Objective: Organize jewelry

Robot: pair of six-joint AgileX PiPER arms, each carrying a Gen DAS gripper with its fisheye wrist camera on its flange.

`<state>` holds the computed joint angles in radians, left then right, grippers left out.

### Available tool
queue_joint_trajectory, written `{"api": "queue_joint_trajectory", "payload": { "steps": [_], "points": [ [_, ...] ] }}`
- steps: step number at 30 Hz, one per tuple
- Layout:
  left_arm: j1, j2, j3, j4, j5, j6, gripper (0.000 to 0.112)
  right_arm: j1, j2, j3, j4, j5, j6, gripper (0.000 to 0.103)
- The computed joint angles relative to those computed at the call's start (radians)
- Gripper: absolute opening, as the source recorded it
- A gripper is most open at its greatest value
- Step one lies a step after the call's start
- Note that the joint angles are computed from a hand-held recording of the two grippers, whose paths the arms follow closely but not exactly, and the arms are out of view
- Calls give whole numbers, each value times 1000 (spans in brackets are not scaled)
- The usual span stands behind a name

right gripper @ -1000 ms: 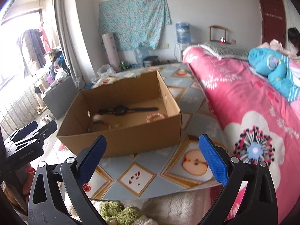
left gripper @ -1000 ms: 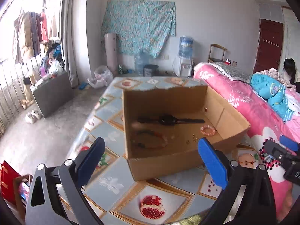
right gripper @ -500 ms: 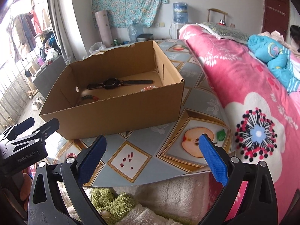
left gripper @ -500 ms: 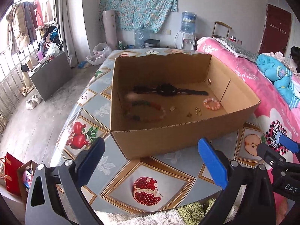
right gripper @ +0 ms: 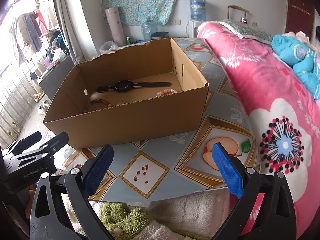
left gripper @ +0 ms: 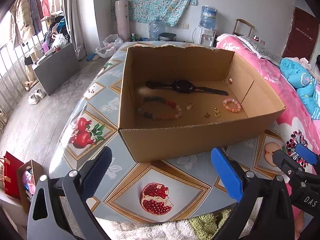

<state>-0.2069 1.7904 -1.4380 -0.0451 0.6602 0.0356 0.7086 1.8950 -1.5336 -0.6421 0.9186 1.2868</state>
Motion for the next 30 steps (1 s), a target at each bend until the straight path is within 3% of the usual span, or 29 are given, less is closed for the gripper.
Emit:
{"api": "queue_joint_trajectory", "payload": {
  "steps": [14,30],
  "points": [
    [3,46,-49,22,64,-37,98,-27,20,-24,45,-3,-34,95],
    [-1,50,-56,69,56,-82,98,-18,44,-88,13,41,-77,95]
  ]
}}
